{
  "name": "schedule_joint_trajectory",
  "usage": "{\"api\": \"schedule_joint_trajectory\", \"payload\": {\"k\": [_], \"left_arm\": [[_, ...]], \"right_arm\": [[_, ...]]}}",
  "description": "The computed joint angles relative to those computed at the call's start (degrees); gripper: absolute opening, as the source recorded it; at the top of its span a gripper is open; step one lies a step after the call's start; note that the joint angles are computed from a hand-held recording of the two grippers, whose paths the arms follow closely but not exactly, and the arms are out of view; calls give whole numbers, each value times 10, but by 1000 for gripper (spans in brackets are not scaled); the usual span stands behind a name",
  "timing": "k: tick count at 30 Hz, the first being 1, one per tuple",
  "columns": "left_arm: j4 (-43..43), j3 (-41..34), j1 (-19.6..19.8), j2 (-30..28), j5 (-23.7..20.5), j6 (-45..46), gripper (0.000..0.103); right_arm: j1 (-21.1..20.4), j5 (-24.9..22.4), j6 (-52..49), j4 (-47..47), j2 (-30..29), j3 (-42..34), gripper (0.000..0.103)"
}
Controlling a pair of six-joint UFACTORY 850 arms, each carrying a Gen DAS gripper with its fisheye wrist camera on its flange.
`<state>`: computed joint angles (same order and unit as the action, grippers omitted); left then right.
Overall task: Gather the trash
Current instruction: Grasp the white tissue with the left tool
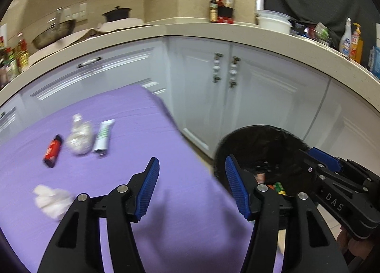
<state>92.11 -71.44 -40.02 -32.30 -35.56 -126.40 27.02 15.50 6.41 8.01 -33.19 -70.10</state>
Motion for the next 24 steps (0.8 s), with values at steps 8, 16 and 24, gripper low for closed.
{"api": "schedule_joint_trajectory", "payload": {"k": [8, 16, 24], "left_arm": [[-5, 94, 12, 65, -43, -53, 65], [-33, 168, 25, 111, -94, -93, 75], [-32, 181, 55, 108, -41, -97, 73]], "right_arm": [[41, -14, 63, -77, -8, -25, 44], [77, -29, 61, -92, -19, -50, 45], [97, -53, 136, -177, -39, -83, 45]]}}
